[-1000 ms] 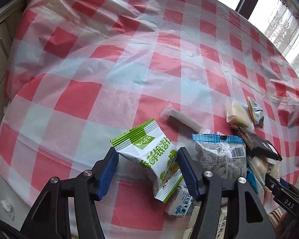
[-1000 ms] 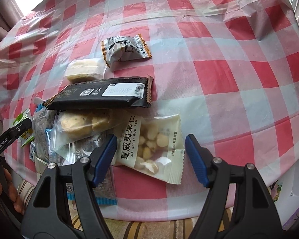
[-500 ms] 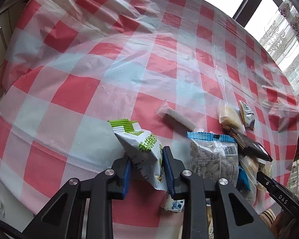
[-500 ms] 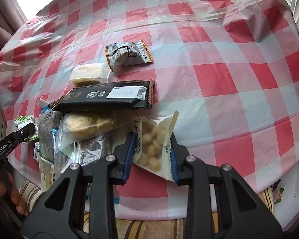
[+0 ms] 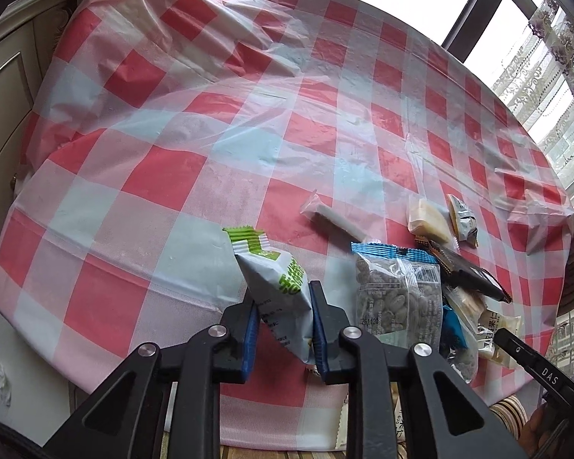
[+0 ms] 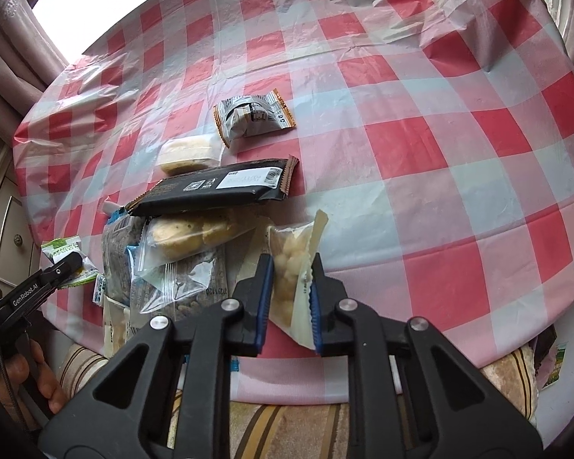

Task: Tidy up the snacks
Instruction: 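Grasp the green-white bag with the left tool while the right tool grasps the nut packet, then carry both packets over the white box and lower them inside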

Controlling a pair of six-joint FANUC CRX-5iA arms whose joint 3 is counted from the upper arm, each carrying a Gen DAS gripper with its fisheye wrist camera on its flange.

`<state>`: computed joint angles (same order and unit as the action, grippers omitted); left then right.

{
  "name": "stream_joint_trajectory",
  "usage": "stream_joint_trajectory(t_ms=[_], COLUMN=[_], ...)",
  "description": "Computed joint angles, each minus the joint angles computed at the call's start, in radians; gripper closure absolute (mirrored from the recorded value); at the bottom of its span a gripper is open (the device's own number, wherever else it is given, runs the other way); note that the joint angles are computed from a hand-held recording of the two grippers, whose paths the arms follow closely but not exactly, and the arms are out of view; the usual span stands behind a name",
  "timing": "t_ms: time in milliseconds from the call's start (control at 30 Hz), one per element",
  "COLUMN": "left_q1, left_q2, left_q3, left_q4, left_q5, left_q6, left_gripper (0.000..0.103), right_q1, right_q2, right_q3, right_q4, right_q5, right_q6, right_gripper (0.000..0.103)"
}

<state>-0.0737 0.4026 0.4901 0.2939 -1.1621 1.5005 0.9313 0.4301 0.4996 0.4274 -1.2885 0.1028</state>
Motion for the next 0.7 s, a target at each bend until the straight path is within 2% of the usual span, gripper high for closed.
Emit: stream_joint_trajectory(t_ms=[433, 700], left_q1=[-0.021, -0.079], left_q2=[-0.078, -0.086], left_q3=[-0.052, -0.038], left_q4=[-0.017, -0.004], left_q5=[0.031, 0.017], left_q6=[-0.018, -0.065], left_gripper=[0.078, 0.078], right_q1=[0.033, 0.067], right_q2=[-0.122, -0.228], right_q3=[-0.175, -0.317], right_q4=[0.067, 0.143], right_q5=[0.101, 0.147], right_q6=[-0.132, -0.273], right_gripper=[0.085, 0.085])
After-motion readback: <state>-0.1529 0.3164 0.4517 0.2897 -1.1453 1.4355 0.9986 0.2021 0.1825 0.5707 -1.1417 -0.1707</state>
